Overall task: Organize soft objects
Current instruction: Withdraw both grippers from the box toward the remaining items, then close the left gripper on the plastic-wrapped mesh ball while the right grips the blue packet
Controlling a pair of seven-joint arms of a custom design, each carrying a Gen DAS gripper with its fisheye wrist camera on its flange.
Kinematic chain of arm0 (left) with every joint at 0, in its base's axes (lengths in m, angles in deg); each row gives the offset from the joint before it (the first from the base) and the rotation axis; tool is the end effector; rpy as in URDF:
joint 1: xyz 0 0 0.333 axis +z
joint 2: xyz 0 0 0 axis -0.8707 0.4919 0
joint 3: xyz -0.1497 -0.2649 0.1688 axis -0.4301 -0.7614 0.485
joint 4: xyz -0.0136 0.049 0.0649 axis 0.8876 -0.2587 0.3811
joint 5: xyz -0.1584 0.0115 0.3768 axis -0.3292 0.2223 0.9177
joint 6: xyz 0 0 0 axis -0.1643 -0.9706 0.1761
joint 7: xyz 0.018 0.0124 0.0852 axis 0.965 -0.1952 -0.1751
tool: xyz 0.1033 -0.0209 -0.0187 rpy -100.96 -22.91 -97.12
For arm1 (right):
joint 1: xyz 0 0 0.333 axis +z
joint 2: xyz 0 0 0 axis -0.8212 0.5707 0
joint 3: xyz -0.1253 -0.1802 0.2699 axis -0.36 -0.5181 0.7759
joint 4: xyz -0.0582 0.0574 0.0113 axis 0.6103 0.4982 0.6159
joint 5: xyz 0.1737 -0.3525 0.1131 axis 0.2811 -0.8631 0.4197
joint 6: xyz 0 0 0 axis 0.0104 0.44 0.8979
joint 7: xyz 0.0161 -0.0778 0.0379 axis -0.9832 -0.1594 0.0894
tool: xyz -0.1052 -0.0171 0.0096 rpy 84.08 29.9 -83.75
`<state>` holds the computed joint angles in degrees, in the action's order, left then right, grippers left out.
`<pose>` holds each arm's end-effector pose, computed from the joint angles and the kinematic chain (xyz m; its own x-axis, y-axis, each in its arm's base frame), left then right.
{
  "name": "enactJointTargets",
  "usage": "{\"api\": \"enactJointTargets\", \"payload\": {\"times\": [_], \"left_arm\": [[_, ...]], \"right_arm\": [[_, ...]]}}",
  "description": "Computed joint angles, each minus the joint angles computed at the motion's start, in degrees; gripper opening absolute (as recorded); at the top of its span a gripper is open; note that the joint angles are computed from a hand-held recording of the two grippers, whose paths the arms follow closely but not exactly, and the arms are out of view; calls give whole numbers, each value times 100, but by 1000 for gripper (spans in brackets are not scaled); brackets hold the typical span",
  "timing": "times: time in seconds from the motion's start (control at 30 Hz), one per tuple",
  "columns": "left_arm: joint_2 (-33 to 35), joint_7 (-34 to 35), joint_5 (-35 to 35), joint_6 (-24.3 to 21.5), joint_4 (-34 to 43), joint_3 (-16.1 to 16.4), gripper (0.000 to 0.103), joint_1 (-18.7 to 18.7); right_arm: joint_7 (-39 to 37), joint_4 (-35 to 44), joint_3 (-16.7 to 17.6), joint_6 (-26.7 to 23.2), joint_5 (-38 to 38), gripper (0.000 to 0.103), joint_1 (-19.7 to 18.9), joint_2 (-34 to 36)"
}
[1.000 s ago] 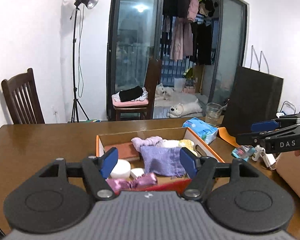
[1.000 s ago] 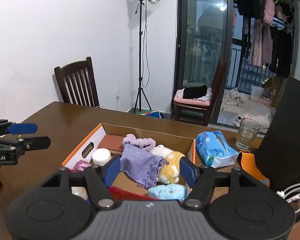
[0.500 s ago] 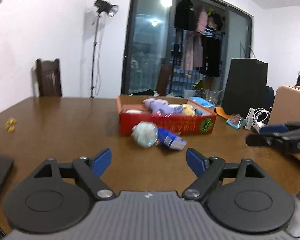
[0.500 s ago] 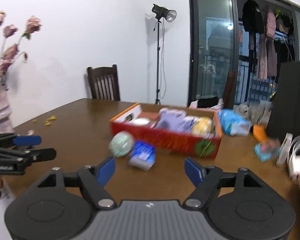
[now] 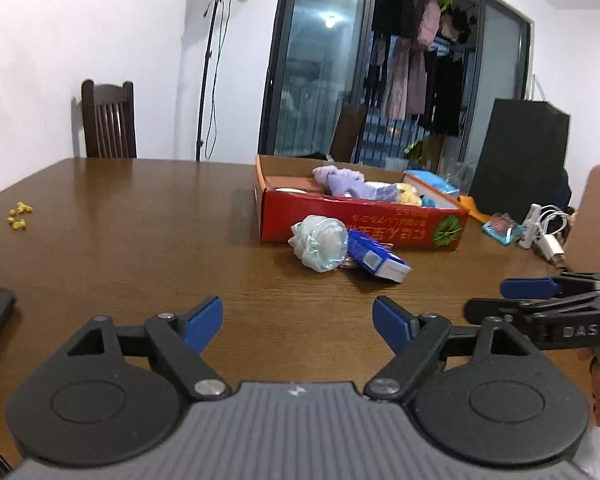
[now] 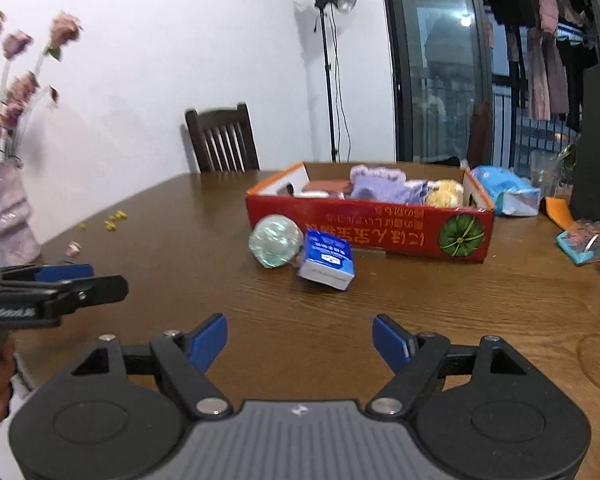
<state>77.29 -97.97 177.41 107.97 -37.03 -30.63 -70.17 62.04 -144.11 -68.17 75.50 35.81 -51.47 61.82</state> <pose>0.6386 -0.2210 0.4596 0.0641 -0.9898 0.1275 -0.4403 -0.1427 -0.8864 0.7147 0.1039 0.4475 0.5581 -0.8235 -0.1015 -0.4727 -0.2150 -0.8546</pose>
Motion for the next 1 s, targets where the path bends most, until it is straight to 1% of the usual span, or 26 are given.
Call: {"api": "enactJointTargets", "payload": {"times": [0.03, 0.13, 0.17, 0.23, 0.3, 0.37, 0.4, 0.43, 0.47, 0.5, 0.53, 0.57, 0.63, 0.67, 0.7, 0.77, 0.83, 0.87, 0.9, 0.97, 1.0], "left_arm": [[148, 231, -191, 75, 176, 7, 84, 43], [772, 1449, -1316, 383, 910, 26, 84, 159], [1047, 2192, -2000, 443, 1205, -103, 84, 286], [1614, 3617, -3159, 390, 1840, -552, 84, 617], [2192, 4656, -3935, 133, 2562, -948, 84, 817], [2717, 5458, -4564, -172, 3236, -1276, 84, 931], [2936, 5713, -4769, -181, 3502, -1366, 84, 954], [3125, 5909, -4978, -98, 3688, -1470, 83, 1011], [3281, 6058, -5202, 18, 3796, -1598, 82, 1098], [3375, 6106, -5379, 102, 3830, -1649, 77, 1149], [3417, 6152, -5522, 44, 3850, -1652, 70, 1163], [3397, 6203, -5642, -185, 3878, -1596, 68, 1130], [3230, 5790, -5589, -63, 3724, -1088, 67, 908], [3141, 5617, -5606, -5, 3624, -891, 67, 829], [3079, 5555, -5671, 67, 3540, -797, 65, 803], [3008, 5633, -5807, 217, 3407, -732, 61, 795], [3015, 5917, -5960, 159, 3414, -768, 52, 787], [2987, 5997, -6020, 91, 3392, -737, 51, 738], [2897, 5948, -6041, 87, 3290, -615, 51, 640], [2648, 6012, -6134, 273, 2903, -564, 51, 591], [2499, 6049, -6176, 392, 2658, -556, 51, 567]], "right_arm": [[244, 232, -65, -23, -241, 79, 76, 183], [1192, 1135, -241, -13, -1169, 78, 315, 845], [1535, 1427, -320, -25, -1476, 78, 396, 1053], [2224, 2165, -491, -170, -2070, 79, 548, 1563], [2815, 2894, -624, -383, -2566, 79, 652, 2076], [3292, 3619, -666, -763, -2962, 77, 653, 2568], [3515, 3929, -666, -940, -3120, 73, 639, 2776], [3650, 4157, -599, -1096, -3201, 60, 576, 2931], [3707, 4295, -481, -1243, -3232, 54, 481, 3027], [3697, 4321, -352, -1302, -3236, 52, 373, 3058], [3630, 4291, -241, -1309, -3266, 52, 276, 3050], [3558, 4207, -160, -1256, -3318, 52, 201, 3008], [3610, 4035, -118, -1096, -3429, 52, 128, 2916], [3652, 3995, -126, -1042, -3498, 52, 118, 2893], [3681, 3948, -144, -973, -3578, 52, 129, 2868], [3593, 3833, -115, -865, -3700, 52, 135, 2814], [3370, 3659, -28, -790, -3754, 52, 117, 2725], [3280, 3609, 0, -801, -3771, 52, 107, 2692], [3128, 3467, 56, -782, -3752, 52, 76, 2604], [2765, 3116, 178, -811, -3655, 52, -28, 2368], [2392, 2824, 316, -873, -3532, 52, -168, 2181]]}}
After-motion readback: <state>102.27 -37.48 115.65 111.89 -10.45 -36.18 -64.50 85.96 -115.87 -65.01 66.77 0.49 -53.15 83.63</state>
